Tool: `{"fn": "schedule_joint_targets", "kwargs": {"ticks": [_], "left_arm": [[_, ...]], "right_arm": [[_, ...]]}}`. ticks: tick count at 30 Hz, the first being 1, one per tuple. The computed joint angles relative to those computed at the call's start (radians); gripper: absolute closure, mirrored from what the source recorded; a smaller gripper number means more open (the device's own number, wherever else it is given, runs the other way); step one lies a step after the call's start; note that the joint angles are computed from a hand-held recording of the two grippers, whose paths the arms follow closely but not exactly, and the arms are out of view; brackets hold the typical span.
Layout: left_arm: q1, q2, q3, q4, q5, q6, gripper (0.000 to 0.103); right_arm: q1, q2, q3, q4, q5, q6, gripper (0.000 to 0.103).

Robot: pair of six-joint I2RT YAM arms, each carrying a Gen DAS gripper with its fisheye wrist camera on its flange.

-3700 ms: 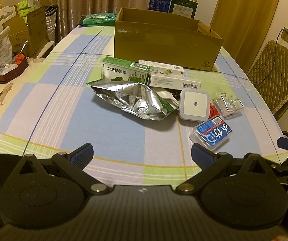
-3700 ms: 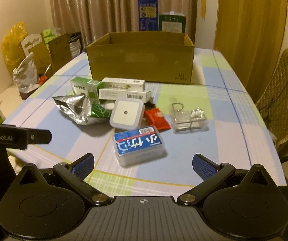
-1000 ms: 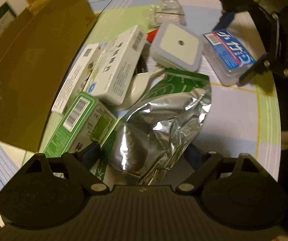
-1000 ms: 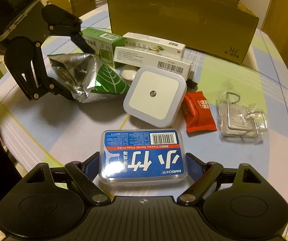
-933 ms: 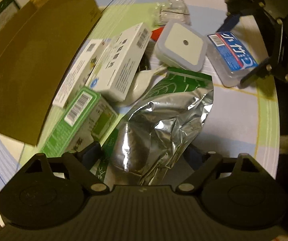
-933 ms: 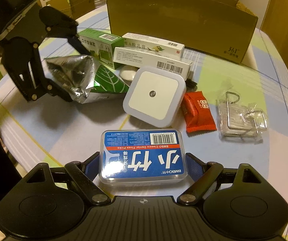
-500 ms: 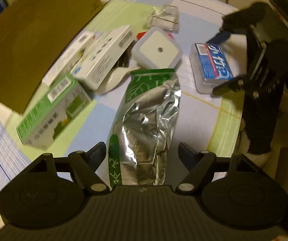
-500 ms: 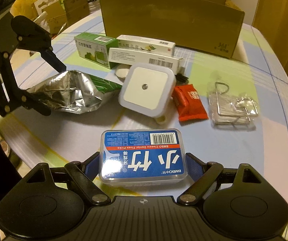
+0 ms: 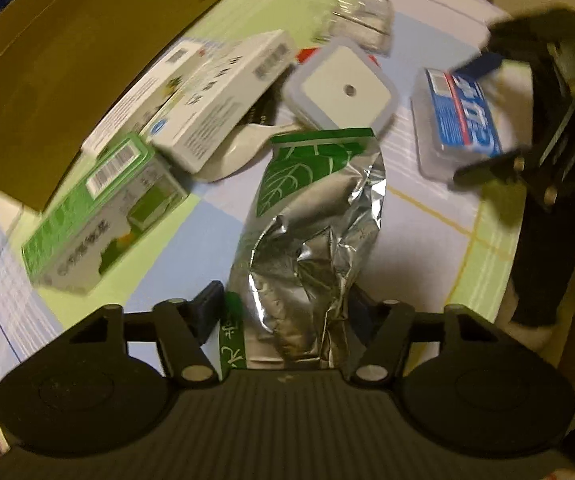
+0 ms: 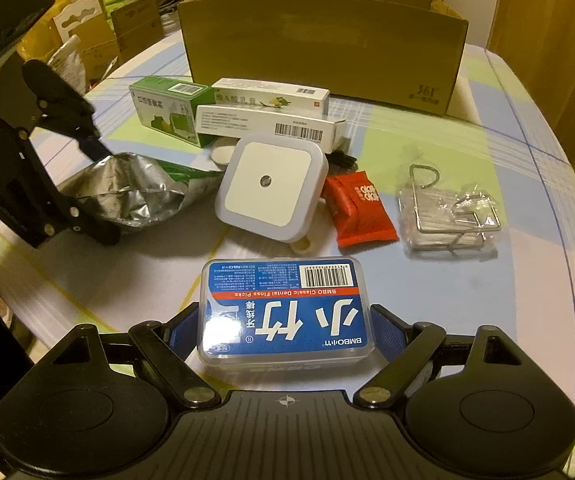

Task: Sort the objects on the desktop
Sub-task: 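Grasp the silver foil bag with left tool while right tool grasps the blue floss box, then carry the foil bag and floss box in both tools over the cardboard box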

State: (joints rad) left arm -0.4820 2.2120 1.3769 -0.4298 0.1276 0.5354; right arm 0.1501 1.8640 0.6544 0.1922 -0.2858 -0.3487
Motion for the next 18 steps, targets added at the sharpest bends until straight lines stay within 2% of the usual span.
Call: {"fn": "schedule_joint_targets", "kwargs": {"ticks": [2,7,8,10,13,15,18], "left_arm": [[0.001,0.001,0.003,-0.014,0.008,-0.032,0.044],[-0.018,0.007,-0.026,0.038,-0.011,0.005,0.034],[-0.02,0.016,-0.027,0.054,-0.015,0.003,0.028],[-0.015,0.034,-0.006,0.053,0.004,-0.024,0.028],[-0.017,0.037,0.003,0.046,0.012,-0.051,0.032],[-0.016,0.037,0.005,0.044,0.01,-0.068,0.041],[-0.014,0.029,-0.004,0.053,0.0,-0.088,0.047]], "right_arm": [[0.005,0.006,0.001,0.005,0.007,0.003,0.019],[0.024,0.013,-0.001,0.029,0.034,0.002,0.019],[0.028,0.015,0.0,0.032,0.041,0.003,0.019],[0.037,0.019,0.004,0.04,0.054,0.006,0.019],[0.044,0.025,-0.002,0.064,0.071,0.003,0.019],[0.049,0.031,-0.004,0.082,0.08,0.001,0.019],[0.05,0.045,0.007,0.086,0.077,0.01,0.018]]}}
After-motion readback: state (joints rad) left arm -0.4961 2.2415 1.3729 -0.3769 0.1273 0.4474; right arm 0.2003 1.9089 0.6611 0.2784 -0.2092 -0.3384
